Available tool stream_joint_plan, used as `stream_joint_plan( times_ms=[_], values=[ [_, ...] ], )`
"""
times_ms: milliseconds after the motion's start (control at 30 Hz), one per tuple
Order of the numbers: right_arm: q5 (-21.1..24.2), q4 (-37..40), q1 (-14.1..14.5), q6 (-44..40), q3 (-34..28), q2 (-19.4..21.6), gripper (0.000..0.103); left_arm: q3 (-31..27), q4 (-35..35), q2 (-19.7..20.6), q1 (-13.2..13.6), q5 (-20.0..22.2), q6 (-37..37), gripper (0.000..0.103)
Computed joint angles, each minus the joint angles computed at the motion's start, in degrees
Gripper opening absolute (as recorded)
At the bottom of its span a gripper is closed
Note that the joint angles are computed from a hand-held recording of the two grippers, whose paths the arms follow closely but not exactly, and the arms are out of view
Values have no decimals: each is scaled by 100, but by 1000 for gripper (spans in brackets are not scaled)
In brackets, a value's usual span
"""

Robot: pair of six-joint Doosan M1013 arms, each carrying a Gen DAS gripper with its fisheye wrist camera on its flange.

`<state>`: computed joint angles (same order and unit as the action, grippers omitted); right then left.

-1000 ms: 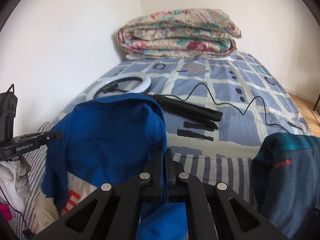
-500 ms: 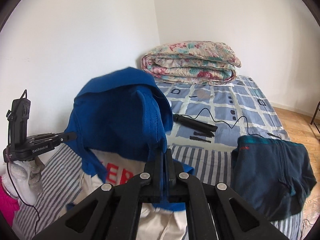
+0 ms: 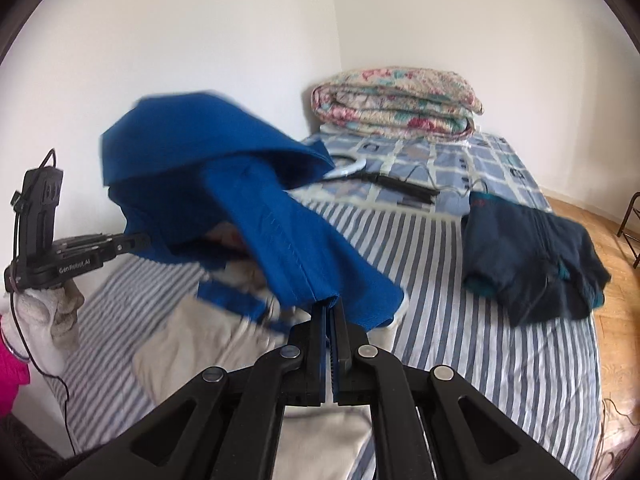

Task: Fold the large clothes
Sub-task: 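Lift the collar end with both tools and fold it over the hem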

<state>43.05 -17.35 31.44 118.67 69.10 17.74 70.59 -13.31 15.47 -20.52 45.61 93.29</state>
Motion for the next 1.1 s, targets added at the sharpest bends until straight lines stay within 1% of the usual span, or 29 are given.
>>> stream_joint_plan(
  times_ms=[100, 200, 333, 400, 467, 500, 533, 567, 633, 733, 800, 833, 867, 933, 967, 1000, 1033, 1100],
  values=[
    [78, 113, 93, 97, 413, -153, 0, 406, 194, -172, -48, 47, -79, 1],
    [200, 195, 187, 128, 734, -238, 0, 676, 651, -256, -156, 196, -171, 1],
    [487, -18, 324, 222, 937, -224, 0, 969, 1200, -331, -295, 409, -216, 2],
    [637, -46, 355, 206, 954, -225, 0, 1075, 1053, -386, -263, 556, -128, 2],
    [678, -22, 355, 122, 996, -296, 1, 1200, 930, -488, -230, 637, -19, 2],
    [717, -113, 372, 157, 1017, -338, 7, 1261, 970, -553, -224, 701, -10, 3],
    [737, -226, 400, 218, 1075, -403, 11, 1311, 951, -619, -200, 777, -26, 6],
    [737, -333, 410, 296, 1140, -482, 15, 1338, 844, -671, -152, 830, -31, 6],
    [656, -397, 439, 422, 1284, -697, 15, 1400, 475, -832, -5, 875, -63, 7],
    [483, -464, 469, 599, 1408, -1022, 21, 1357, -133, -1004, 221, 889, -153, 8],
    [418, -719, 576, 786, 1422, -1223, 28, 1292, -487, -1110, 330, 850, -135, 20],
    [401, -870, 636, 889, 1421, -1316, 30, 1239, -615, -1140, 363, 853, -80, 33],
    [400, -966, 685, 970, 1405, -1392, 32, 1206, -726, -1187, 381, 853, -40, 42],
    [318, -973, 730, 1009, 1376, -1518, 36, 1096, -925, -1219, 408, 919, 18, 45],
    [299, -954, 749, 1019, 1352, -1557, 43, 1049, -1011, -1218, 419, 962, 28, 46],
    [298, -933, 770, 1034, 1315, -1575, 47, 1027, -1086, -1218, 428, 988, -14, 48],
    [290, -870, 772, 995, 1293, -1583, 48, 1020, -1160, -1209, 440, 1003, -64, 53],
    [304, -860, 778, 978, 1273, -1558, 53, 1010, -1268, -1144, 474, 1013, -216, 55]
  ],
)
